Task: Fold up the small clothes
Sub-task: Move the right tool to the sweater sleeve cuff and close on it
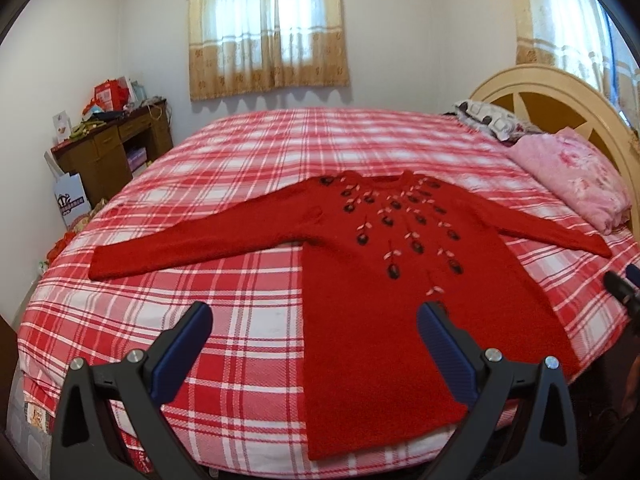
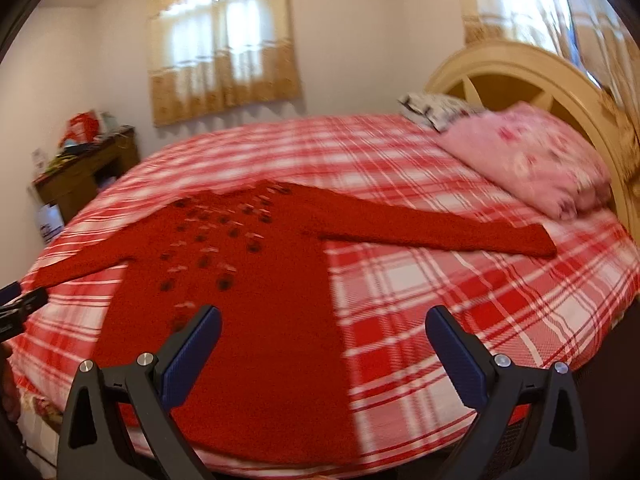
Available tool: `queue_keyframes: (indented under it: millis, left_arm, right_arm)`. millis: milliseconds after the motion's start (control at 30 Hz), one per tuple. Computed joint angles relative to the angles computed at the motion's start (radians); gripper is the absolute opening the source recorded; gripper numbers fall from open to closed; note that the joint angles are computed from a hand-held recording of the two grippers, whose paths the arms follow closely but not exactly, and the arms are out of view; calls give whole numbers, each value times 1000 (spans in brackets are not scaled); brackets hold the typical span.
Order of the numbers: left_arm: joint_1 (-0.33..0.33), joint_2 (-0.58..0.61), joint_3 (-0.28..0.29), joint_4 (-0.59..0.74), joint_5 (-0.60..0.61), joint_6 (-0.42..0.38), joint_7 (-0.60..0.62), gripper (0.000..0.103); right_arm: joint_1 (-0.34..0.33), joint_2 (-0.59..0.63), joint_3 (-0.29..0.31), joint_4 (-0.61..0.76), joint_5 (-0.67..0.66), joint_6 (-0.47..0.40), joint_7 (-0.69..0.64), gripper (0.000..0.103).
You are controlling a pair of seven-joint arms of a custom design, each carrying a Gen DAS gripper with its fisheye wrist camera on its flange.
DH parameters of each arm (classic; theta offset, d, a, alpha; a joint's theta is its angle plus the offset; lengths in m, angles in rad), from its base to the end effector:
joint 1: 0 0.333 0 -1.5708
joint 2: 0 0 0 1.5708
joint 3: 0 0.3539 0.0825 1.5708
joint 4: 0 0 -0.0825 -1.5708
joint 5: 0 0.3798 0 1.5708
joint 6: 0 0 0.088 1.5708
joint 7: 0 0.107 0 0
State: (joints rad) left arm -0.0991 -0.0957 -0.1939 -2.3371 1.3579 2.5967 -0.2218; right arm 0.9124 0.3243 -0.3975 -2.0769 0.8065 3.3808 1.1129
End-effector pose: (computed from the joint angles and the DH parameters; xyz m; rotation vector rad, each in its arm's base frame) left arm 0.4797 -0.1665 0.4386 -1.9079 1.2781 -0.6026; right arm 0.5675 0.2559 0.4317 -1.7324 1.4530 -0.7113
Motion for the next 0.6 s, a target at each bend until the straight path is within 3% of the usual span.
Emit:
queue_keyframes:
  millis: [67,133,200,267,333,600]
  left_arm:
    - [7,34,10,19,-3,10,15,103]
    - [12,60,18,36,3,15,26,103]
    - [13,88,27,57,-9,13,51,103]
    - [19,122,41,81,-16,30,77,103]
    - [22,155,54,112,-21,25,103,103]
    - [22,288,105,251,7,11,131,103]
  right_arm:
    - [19,37,-62,31,10,-56,21,102]
    - [-26,67,-60,61,-11,-92,56,102]
    - [5,103,-137,86,-29,-137,109,102]
    - [-33,128,-147,123,-43,-180,151,102]
    - [-37,171,-208,168,-66,-231,222,102]
    - [-129,290,-321,318,-159,-379,449,102]
